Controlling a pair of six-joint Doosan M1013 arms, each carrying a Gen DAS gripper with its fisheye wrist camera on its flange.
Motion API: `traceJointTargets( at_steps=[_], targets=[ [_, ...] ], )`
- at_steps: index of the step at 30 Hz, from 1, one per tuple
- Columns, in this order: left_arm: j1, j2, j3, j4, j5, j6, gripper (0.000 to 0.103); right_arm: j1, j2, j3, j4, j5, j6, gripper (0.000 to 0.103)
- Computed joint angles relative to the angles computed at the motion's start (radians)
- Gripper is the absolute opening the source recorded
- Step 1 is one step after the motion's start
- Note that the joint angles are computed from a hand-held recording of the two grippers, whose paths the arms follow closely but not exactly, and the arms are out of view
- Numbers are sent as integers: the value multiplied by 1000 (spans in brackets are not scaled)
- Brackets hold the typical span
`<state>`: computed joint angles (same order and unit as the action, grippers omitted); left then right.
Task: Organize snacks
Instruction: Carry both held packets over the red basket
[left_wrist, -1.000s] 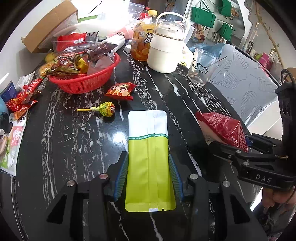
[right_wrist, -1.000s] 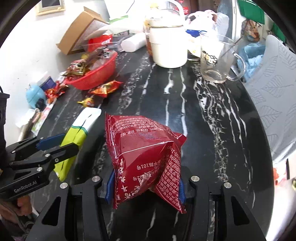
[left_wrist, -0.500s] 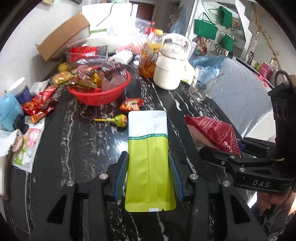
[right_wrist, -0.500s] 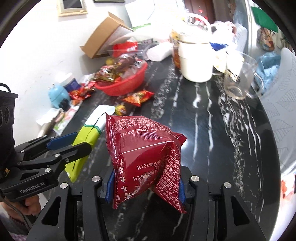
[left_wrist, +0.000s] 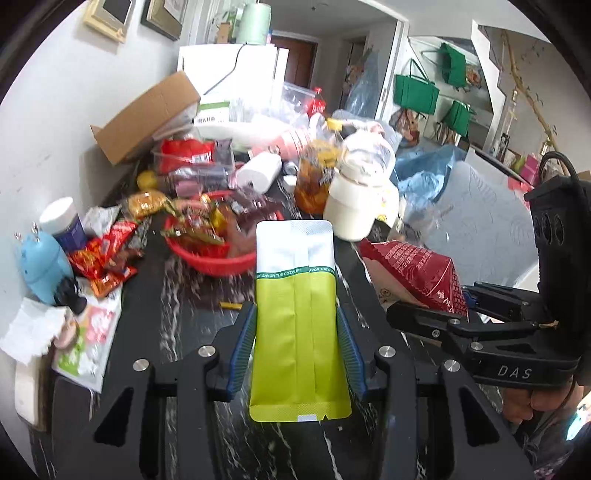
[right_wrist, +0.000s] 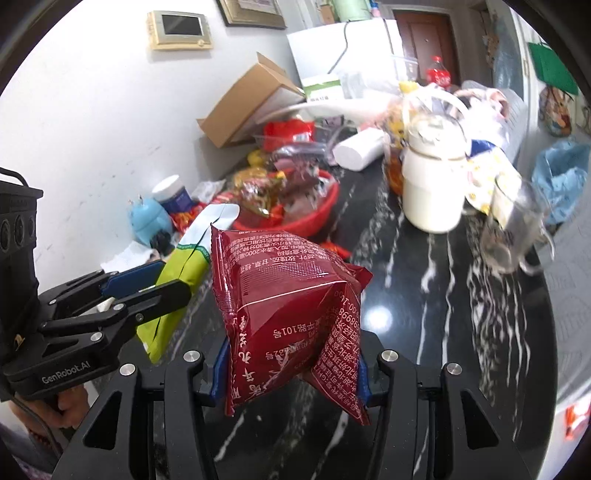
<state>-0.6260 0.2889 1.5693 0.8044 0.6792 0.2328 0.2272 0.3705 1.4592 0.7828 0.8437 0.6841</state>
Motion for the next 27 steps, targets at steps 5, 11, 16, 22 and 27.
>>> traceJointTargets(
  at_steps=[5, 11, 16, 22, 27],
  targets=[
    [21, 2, -15, 35, -5, -18, 43, 12, 20, -45, -9, 1, 6, 51],
    [53, 12, -40, 56, -15, -14, 43, 20, 64, -120, -6, 26, 25, 51],
    [85, 28, -69, 81, -25, -9, 43, 28, 101, -185, -17, 33, 41, 51],
    [124, 52, -106, 97, -33, -3, 43, 43, 155, -278, -41, 37, 65, 51],
    [162, 79, -137, 69, -49, 21, 43, 58, 205, -360, -63, 45, 92, 51]
  ],
)
